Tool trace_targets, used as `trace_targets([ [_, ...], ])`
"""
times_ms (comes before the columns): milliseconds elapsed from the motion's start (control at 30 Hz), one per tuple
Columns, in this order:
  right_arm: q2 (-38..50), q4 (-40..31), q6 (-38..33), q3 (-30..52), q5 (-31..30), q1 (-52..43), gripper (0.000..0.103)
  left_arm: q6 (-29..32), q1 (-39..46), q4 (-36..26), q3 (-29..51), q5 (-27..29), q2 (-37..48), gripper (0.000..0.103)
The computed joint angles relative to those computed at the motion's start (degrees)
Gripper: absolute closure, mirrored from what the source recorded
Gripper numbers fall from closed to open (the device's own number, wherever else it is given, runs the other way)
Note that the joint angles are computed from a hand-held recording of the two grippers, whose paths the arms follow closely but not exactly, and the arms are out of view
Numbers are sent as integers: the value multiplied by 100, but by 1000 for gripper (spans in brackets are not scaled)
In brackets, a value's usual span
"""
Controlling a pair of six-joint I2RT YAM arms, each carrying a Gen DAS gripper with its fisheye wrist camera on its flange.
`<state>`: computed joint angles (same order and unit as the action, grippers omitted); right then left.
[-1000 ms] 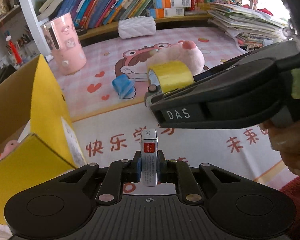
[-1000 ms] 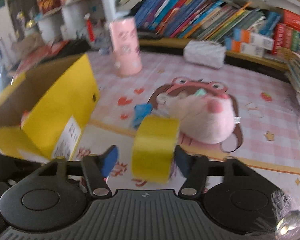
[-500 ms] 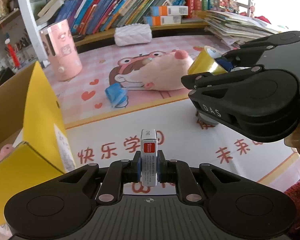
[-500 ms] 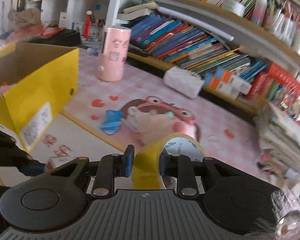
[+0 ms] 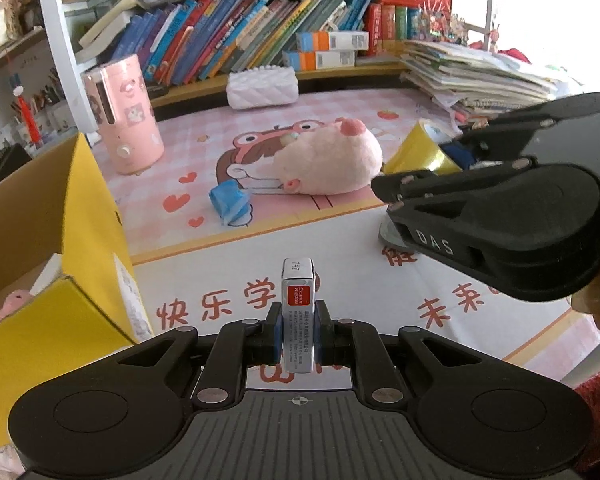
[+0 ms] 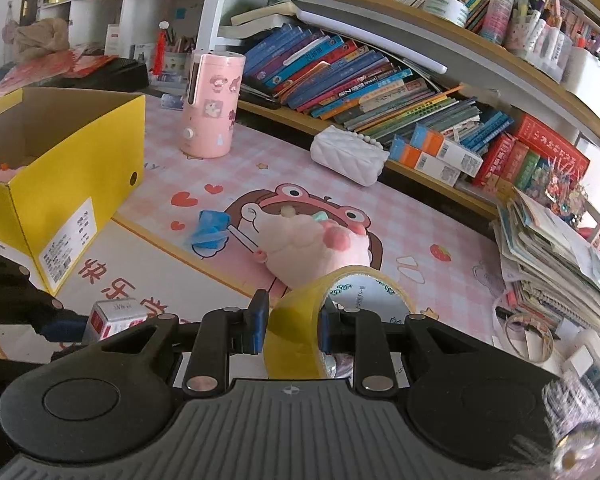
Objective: Organize objects
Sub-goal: 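Carry medicine box and tape roll toward the yellow box with both tools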
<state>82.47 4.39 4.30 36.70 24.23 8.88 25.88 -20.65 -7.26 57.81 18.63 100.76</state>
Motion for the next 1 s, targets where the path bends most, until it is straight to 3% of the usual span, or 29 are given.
trace_targets([
  [200,-262,-620,741,85,611,608,80,359,430,-48,-241,505,-327,90],
  [500,-169,-1888,2422,498,1563,2028,80,1273,1533,-544,-650,1287,-826,90],
  [767,505,-2868,3881,1212,1762,3289,80,2208,2796,-1360,-633,1798,-965,90],
  [1000,1134,-3181,4579,1869,1704,4011,80,3038,3752,-1916,-448,2096,-883,90],
])
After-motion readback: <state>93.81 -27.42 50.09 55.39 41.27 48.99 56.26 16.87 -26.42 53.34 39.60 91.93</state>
